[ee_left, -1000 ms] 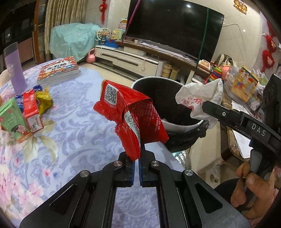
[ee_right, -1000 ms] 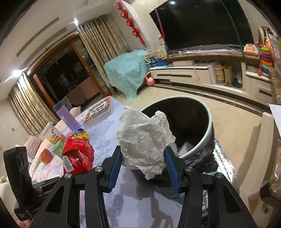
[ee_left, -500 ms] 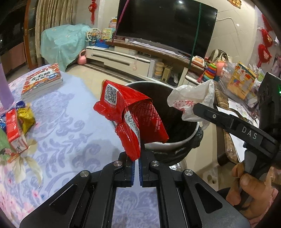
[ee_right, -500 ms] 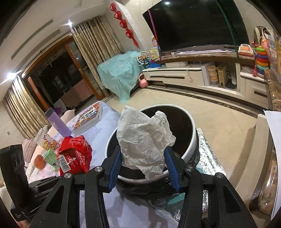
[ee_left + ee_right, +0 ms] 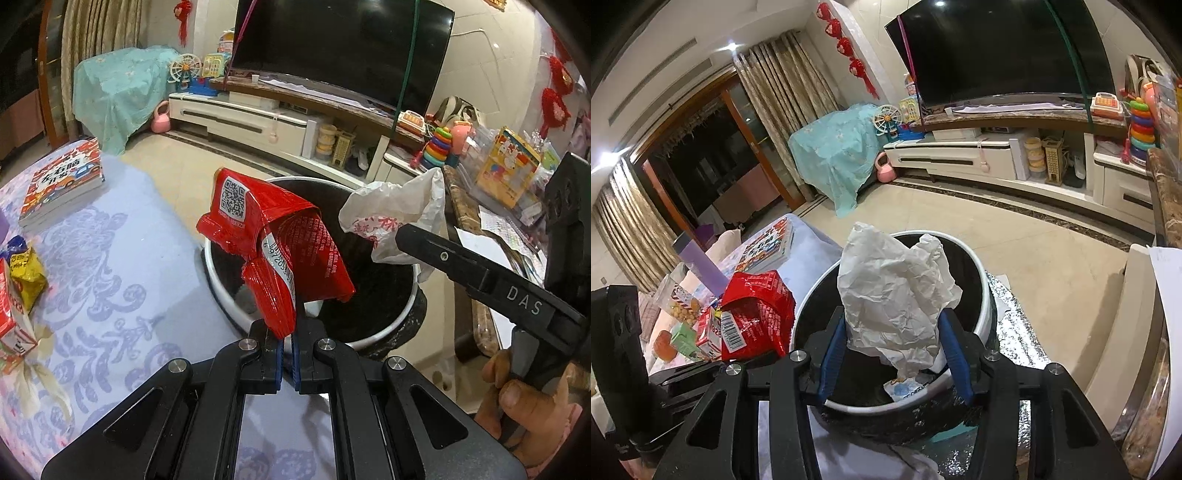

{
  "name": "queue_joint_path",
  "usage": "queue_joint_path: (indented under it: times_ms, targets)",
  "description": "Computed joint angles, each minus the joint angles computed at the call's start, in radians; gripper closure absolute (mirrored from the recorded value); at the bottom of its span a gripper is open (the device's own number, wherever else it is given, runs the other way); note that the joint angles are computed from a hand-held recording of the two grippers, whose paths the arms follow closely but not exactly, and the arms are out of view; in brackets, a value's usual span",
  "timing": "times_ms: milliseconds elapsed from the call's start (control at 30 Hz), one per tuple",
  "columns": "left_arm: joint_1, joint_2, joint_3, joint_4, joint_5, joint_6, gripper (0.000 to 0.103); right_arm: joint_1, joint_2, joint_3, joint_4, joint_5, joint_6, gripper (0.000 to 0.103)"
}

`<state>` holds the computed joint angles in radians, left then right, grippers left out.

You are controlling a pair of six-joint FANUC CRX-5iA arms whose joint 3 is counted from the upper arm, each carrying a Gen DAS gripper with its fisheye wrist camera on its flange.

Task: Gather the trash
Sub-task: 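Open both grippers to drop the red bag and tissue into the bin, then move both open grippers back to the cartons on the table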

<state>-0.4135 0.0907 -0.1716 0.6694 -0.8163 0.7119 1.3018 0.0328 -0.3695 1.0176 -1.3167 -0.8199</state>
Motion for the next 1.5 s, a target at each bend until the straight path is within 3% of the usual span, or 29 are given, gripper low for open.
queue_joint_path:
  times_ms: [200,267,300,333,400,633,933,1500]
  targets:
    - [-0.009,0.016,0.022,-0.03,-0.02,0.027,0.097,-0.007,-0.001,0.003,-0.013,0.003,0.013,0.05]
    - [-0.004,0.018,0.025,-0.031,-0.031,0.041,0.085,-0.008,-0.005,0.0,-0.018,0.007,0.011,0.046]
    - [-0.003,0.023,0.032,-0.036,-0.033,0.051,0.068,-0.009,-0.007,-0.001,-0.019,0.01,0.01,0.044]
    - [0.0,0.015,0.021,-0.032,-0.02,0.055,0.062,-0.01,-0.009,-0.003,-0.021,0.01,0.004,0.041]
    - [0.008,0.0,-0.005,-0.005,-0.005,0.032,0.061,-0.007,-0.013,-0.008,-0.02,0.007,-0.006,0.031]
    - [0.047,-0.045,-0.073,0.02,0.01,0.021,0.055,0.006,-0.015,-0.01,-0.012,-0.005,-0.031,0.028]
    - [0.148,-0.116,-0.171,0.035,0.011,0.026,0.053,0.028,0.021,0.022,0.017,-0.011,-0.046,0.017]
    - [0.404,-0.224,-0.305,0.064,0.006,-0.021,0.05,-0.012,0.187,0.185,0.062,0.183,0.06,0.013]
